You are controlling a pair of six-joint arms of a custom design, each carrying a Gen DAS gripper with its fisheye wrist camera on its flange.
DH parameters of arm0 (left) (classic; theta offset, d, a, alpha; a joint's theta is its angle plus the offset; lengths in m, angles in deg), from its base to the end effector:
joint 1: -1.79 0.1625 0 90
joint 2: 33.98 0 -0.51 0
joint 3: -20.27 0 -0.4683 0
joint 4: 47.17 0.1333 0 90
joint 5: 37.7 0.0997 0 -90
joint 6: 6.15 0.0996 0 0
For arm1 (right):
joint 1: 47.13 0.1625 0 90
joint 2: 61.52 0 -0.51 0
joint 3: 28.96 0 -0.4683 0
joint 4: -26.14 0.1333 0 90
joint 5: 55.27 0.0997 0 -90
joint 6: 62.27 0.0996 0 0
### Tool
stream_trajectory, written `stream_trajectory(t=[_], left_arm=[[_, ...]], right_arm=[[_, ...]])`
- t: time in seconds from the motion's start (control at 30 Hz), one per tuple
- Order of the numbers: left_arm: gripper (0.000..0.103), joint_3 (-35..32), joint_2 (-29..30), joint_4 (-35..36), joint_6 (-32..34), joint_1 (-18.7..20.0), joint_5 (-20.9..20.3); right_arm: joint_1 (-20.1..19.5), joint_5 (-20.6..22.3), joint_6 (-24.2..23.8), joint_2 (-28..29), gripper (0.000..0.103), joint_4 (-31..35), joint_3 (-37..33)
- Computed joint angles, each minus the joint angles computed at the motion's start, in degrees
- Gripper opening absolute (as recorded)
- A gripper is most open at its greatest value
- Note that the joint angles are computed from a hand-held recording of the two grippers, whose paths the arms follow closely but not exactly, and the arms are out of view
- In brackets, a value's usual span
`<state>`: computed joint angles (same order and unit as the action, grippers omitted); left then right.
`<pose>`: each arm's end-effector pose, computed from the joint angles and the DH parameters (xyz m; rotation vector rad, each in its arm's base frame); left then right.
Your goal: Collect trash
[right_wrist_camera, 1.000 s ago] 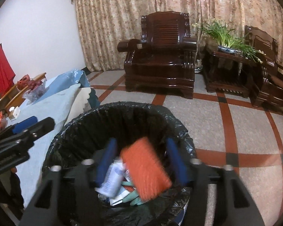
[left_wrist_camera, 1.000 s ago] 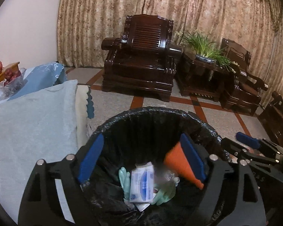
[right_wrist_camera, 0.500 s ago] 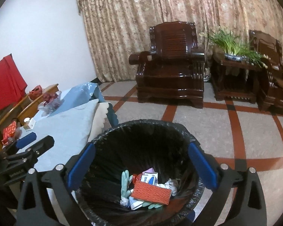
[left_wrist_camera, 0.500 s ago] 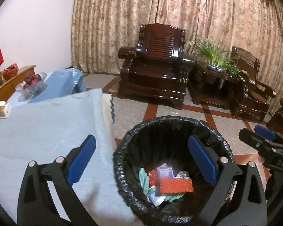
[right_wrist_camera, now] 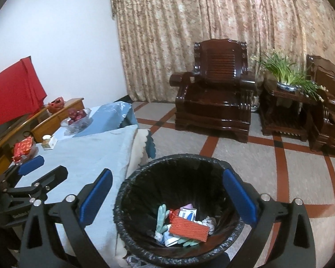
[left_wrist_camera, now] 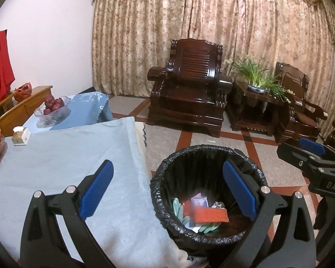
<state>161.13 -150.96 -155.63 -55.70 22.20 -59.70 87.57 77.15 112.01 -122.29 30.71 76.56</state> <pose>-0.1955 -0.3135 0.3809 0.4479 2.1347 -1.2157 0.4366 -0.3472 0.1571 0.7182 -2.3458 1.1630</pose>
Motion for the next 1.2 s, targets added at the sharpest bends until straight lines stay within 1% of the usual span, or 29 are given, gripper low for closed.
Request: stream_trajectory(t=[0.33,0.37,0.57,0.7,0.9,1.2], left_arm=[[0.097,-3.96,-2.87,23.28,-18.05,-6.32,1.43],[0.097,-4.25,-2.76,23.89,-18.55,-6.44,1.57],[0.097,-6.03,-3.13,33.67,-26.56,-8.85,1.65],[0.097,-6.69,-3.55,37.83,-29.96,-9.84,1.55],[0.097,-7.21,-3.63,41.15,-33.09,-10.52,1.31],[0.097,-7.32,-4.13,42.23,-33.74,-10.57,1.26]], right_arm=[[2.85,-0.1,-1.4,0.36,0.097,0.46,-0.66],[3.05,-0.04,-1.58,0.35,0.097,0.43,-0.71],[3.92,0.25,-2.6,0.39,0.097,0.24,-0.8],[4.31,0.44,-3.02,0.5,0.097,0.19,-0.86],[4.84,0.79,-3.5,1.1,0.097,0.55,-1.3],[4.93,0.81,-3.79,1.59,0.097,1.01,-1.87]])
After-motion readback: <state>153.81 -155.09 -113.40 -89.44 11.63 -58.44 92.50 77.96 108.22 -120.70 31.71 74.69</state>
